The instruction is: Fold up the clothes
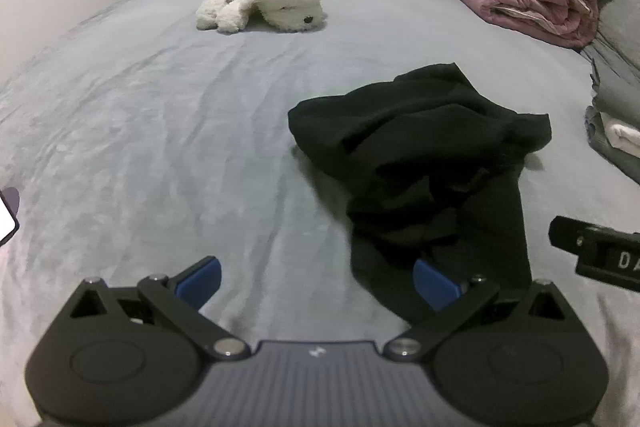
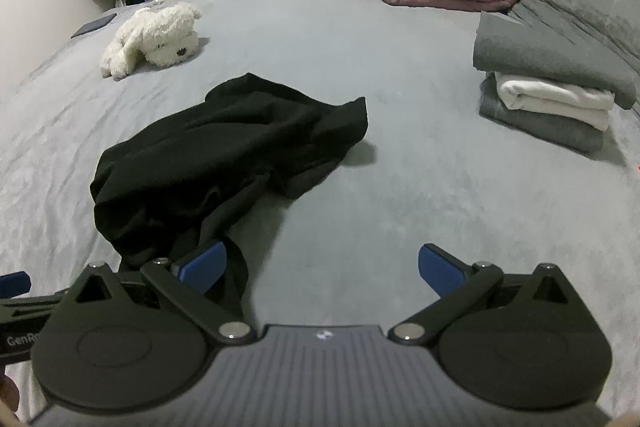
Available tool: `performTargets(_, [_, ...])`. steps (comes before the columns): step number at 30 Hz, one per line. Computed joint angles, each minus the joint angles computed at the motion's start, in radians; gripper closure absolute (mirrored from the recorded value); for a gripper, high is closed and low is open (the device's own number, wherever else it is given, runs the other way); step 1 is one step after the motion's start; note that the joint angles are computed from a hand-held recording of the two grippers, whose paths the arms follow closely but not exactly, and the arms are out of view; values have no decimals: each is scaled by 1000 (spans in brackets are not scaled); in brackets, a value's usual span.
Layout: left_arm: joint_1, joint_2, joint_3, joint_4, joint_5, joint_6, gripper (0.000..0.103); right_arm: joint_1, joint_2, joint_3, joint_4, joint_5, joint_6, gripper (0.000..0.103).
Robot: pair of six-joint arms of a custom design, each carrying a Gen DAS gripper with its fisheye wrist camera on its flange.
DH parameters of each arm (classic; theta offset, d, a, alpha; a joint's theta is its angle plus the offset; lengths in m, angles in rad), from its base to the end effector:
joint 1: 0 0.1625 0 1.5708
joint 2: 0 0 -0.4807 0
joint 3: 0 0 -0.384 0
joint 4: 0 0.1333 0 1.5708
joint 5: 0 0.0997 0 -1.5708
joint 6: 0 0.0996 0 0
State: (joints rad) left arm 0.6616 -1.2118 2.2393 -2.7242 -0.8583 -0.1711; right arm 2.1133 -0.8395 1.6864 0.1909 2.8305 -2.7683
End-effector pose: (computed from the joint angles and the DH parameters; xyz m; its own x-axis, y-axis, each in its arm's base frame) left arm -0.2535 -0.4489 0.2216 -0.6552 0.4349 -0.6177 0.6811 0.6937 -0.2342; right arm 0.2937 -0.4126 0.1557 -0.6388 0.5076 0.5782 -0.2274 0.5934 -0.7721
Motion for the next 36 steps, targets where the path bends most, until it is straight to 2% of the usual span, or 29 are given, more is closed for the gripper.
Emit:
performTargets(8, [2, 12, 8, -38, 15, 2, 0, 5, 18, -14, 29, 4, 27, 0])
performTargets(23, [1, -1, -9, 32, -10, -28, 0, -5, 26, -19, 66, -24, 62, 0])
performTargets(36, [7, 0, -12, 35, -12, -25, 0, -8, 23, -17, 68, -37, 67, 0])
